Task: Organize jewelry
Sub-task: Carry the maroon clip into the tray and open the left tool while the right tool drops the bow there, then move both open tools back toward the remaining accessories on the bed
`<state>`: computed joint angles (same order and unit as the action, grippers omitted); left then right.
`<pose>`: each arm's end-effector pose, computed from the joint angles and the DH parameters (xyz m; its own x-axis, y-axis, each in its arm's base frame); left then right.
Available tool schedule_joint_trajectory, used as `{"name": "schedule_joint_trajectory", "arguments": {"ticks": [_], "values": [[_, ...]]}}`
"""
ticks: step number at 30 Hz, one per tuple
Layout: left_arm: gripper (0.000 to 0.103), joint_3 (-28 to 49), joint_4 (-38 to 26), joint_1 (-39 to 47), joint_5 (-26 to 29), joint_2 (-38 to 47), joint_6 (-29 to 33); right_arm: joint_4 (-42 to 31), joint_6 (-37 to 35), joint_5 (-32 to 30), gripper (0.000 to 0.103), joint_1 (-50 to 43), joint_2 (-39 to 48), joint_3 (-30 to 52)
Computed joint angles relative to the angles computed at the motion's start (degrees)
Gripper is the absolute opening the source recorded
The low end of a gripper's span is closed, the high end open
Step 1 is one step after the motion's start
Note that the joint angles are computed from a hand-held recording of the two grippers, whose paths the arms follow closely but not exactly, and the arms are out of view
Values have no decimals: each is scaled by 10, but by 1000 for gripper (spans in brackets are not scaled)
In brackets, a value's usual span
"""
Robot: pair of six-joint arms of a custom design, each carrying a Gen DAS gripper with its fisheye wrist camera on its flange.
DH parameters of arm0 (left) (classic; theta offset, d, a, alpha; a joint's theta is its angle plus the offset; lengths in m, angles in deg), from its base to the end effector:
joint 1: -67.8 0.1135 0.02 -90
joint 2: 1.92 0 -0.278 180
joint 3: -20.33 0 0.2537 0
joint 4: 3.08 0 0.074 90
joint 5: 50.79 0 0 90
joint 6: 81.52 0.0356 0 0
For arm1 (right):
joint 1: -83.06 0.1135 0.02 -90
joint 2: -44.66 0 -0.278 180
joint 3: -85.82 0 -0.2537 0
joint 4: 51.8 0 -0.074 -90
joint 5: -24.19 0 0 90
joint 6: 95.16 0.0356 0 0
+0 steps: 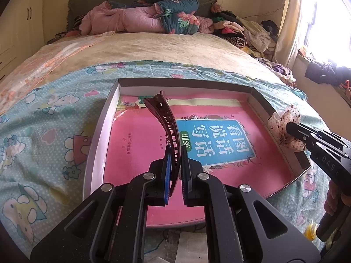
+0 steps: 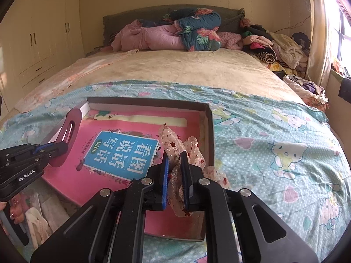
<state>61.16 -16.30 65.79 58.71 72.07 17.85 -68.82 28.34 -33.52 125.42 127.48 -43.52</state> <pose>0.2294 -0.0199 0.1641 -0.6710 0.1771 -0.7200 0.3775 0.9174 -0.1261 0.2109 0.1666 0.1755 -0.6383 0.0494 -0.7682 0.0488 0.9985 0.0237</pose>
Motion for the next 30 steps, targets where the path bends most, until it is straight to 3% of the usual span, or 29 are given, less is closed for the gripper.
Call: {"name": "schedule_joint_trajectory", "arguments": {"ticks": [4,9,16,21,23,30], "values": [[3,-2,1,3,3,6,0,15,9,-18,16,7,3,-8],[3,-3,1,4,4,8,3,19,28,-18,39,25,-18,-22],[5,-12,-6,9,7,-20,7,-9,65,37,58,79,-67,-41],[25,-18,-31,22,18,-64,11,-57,100,86,69,125,-107,-48],[38,-21,-45,27,22,-90,14,-77,114,103,72,143,-121,-48],[69,-25,-129,80,81,-200,31,-168,182,170,81,221,-166,-37]]}}
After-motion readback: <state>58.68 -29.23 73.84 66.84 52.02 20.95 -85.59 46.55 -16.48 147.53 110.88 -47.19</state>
